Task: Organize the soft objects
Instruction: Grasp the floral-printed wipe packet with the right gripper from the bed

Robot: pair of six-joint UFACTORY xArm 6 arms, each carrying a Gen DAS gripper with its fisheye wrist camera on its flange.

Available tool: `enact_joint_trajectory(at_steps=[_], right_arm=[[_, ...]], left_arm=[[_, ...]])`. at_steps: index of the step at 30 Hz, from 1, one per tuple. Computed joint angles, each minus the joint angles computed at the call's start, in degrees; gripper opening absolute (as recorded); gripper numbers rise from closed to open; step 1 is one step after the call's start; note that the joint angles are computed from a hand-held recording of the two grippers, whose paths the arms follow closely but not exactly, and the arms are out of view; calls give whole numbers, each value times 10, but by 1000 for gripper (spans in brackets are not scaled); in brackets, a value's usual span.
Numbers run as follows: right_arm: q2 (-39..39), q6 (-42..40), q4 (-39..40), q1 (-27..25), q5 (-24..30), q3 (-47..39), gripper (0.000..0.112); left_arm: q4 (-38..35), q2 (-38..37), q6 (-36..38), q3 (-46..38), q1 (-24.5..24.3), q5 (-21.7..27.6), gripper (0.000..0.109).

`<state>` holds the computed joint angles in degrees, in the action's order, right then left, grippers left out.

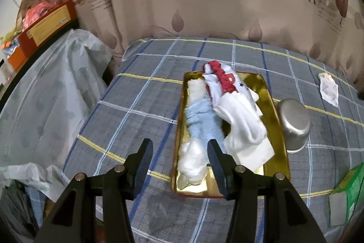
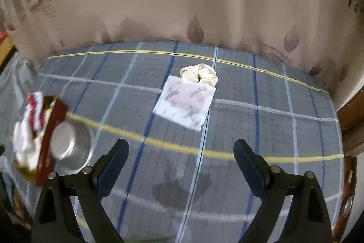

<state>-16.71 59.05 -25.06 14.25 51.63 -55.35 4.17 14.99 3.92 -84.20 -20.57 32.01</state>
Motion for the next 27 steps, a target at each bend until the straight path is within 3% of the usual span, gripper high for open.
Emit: enact_joint_trajectory(at_steps=[10,17,20,23,25,27], right_arm=[[182,16,54,-98,-48,-95,100],[235,42,82,-114,-84,-114,102],[254,47,64,-104,-73,-125,98],[258,58,24,-89,-49,-131,84],[247,53,14,-84,-61,-120,54],[235,56,6,-79,-60,-112,46]], left_arm=[[8,57,-3,-75,-10,40,51],[10,88,-4,-110,-12,60,51],[14,99,-6,-122,-15,68,51],[14,102,-6,-124,-16,69,51],[13,102,-6,-124,-17,69,51],[15,101,-10,-124,-20,72,51]])
